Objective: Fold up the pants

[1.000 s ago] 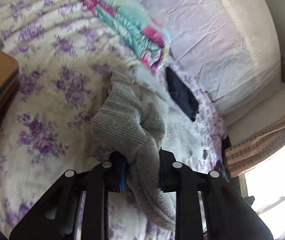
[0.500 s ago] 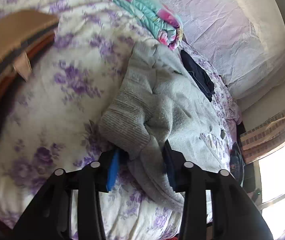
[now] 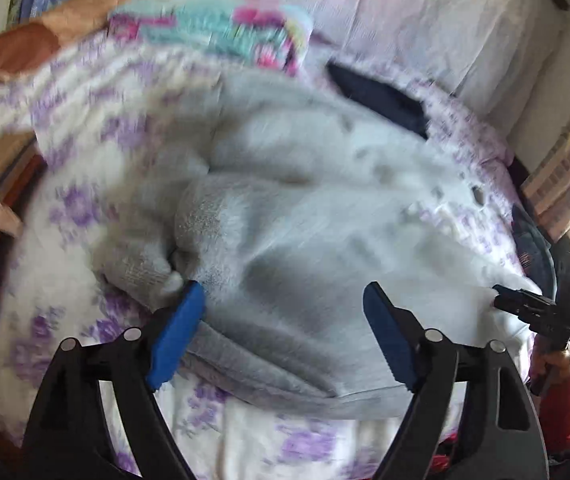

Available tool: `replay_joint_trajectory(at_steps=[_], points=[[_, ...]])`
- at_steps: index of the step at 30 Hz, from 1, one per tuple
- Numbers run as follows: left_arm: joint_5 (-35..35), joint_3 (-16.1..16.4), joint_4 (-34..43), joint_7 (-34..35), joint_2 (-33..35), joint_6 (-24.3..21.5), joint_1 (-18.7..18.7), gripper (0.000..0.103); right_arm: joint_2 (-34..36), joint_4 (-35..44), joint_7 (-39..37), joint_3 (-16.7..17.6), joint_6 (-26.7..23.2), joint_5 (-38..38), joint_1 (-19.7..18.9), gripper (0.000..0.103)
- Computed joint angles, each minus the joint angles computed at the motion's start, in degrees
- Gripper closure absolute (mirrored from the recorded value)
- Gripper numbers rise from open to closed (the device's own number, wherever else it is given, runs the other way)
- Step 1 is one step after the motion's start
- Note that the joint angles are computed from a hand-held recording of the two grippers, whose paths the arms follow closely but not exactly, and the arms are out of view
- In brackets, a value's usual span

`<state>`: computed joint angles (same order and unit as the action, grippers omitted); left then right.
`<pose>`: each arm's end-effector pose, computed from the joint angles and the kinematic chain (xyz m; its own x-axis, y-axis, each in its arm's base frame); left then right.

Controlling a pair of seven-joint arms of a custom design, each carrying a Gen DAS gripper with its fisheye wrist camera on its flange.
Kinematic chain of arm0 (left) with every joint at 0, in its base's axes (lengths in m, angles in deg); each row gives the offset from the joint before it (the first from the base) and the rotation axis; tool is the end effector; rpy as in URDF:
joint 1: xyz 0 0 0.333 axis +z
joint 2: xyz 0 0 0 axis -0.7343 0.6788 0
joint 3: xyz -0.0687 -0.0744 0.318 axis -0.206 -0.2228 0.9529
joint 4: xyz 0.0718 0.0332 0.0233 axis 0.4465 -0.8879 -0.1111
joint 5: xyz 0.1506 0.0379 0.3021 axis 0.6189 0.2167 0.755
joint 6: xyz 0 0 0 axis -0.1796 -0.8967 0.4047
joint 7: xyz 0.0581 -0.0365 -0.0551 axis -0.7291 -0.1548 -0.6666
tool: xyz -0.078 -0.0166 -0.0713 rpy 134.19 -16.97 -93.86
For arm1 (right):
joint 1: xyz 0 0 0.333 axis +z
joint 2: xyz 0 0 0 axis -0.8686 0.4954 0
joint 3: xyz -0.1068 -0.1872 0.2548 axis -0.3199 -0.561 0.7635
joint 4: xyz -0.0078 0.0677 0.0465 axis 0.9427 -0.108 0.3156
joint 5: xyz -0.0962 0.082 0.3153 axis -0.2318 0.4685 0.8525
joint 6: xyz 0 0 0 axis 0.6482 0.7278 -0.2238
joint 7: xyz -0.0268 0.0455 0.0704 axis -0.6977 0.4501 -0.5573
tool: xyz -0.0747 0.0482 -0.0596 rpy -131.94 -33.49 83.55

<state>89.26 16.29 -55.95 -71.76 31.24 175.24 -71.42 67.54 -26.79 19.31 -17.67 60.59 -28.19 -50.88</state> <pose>0.5049 -0.3249 0.4713 0.1276 -0.9166 0.3788 -0.7418 -0.3417 -0.5770 0.6502 0.2141 0.4683 0.5970 -0.7561 -0.2682 -0.7179 -0.3543 -0.5993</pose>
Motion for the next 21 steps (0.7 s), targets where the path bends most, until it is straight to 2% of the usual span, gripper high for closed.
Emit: replay_joint_trajectory(at_steps=[1, 2, 4, 5, 6, 7, 9, 11, 12, 13, 14, 15, 16, 17, 18, 19, 20, 21], points=[[3.6, 1.8, -1.2, -3.1, -0.4, 3.1, -0.7, 0.025, 0.1, 0.2, -0.6, 0.5, -1.2, 1.9, -1.7, 0.077], [3.9, 1.8, -1.8, -3.6, -1.1, 3.7, -0.6, 0.026, -0.4, -0.3, 0.4, 0.1, -1.9, 3.6, -2.9, 0.079], [8.2, 3.5, -3.1, -10.2, -3.4, 4.7, -1.4, 0.030, -3.3, -4.2, 4.9, -3.3, 3.6, 1.3, -1.6, 0.077], [14.2, 5.3, -3.3, -17.4, -4.9, 5.6, -2.2, 0.028, -4.4, -5.7, 7.3, -4.8, 6.7, -0.7, -0.8, 0.077], [18.5, 5.9, -2.4, -21.6, -5.8, 4.8, -2.6, 0.024, -5.0, -6.2, 8.8, -5.0, 8.3, -1.0, -1.0, 0.075], [19.3, 5.3, -1.6, -21.8, -6.2, 3.5, -2.2, 0.021, -5.0, -5.6, 8.4, -3.8, 8.6, 0.4, -2.1, 0.073], [14.1, 2.5, 2.4, -13.8, -4.4, 1.9, 0.1, 0.018, -4.7, -3.8, 3.6, 0.3, 9.4, 4.8, -3.8, 0.070], [5.1, -1.7, 8.2, -2.8, 0.3, 0.5, 2.9, 0.018, -3.6, -2.5, -1.2, 2.9, 11.1, 6.8, -3.1, 0.057], [-1.2, -4.4, 12.1, 5.3, 3.5, -1.7, 4.2, 0.018, -2.6, -1.2, -3.0, 3.8, 10.5, 6.6, -2.2, 0.044], [-4.0, -5.4, 15.4, 9.8, 5.9, -4.7, 4.2, 0.018, -1.3, 0.2, -3.4, 3.7, 9.1, 5.2, -0.9, 0.039], [-5.5, -5.5, 20.1, 13.5, 9.0, -10.0, 3.4, 0.018, -0.5, 1.1, -2.5, 2.9, 7.8, 3.0, 0.7, 0.039], [-7.1, -3.6, 24.0, 16.0, 11.5, -15.3, 1.2, 0.018, 0.3, 1.9, -1.0, 1.8, 6.2, 0.4, 2.2, 0.039], [-7.0, -3.8, 25.9, 16.3, 13.0, -18.9, 1.0, 0.018, 1.5, 3.1, 1.3, 0.2, 4.1, -2.9, 3.7, 0.039], [-8.5, -2.3, 25.8, 17.5, 13.7, -19.3, 0.6, 0.018, 2.2, 3.7, 3.7, -1.4, 2.5, -5.9, 4.7, 0.039], [-8.4, -2.9, 23.8, 16.9, 13.2, -17.8, 2.1, 0.018, 2.4, 3.1, 5.7, -2.1, 2.1, -8.1, 4.7, 0.039], [-9.7, -1.7, 20.5, 17.1, 11.7, -14.3, 2.3, 0.022, 2.5, 2.7, 4.2, -1.4, 1.5, -6.3, 2.7, 0.041], [-11.8, -2.0, 15.5, 17.3, 9.3, -7.9, 4.3, 0.033, 2.2, 2.4, 4.3, -1.4, 1.6, -5.4, 1.5, 0.041], [-13.9, -2.0, 12.4, 17.2, 7.6, -3.5, 5.4, 0.036, 1.3, 1.5, 7.4, -3.4, 2.7, -7.1, 1.8, 0.041]])
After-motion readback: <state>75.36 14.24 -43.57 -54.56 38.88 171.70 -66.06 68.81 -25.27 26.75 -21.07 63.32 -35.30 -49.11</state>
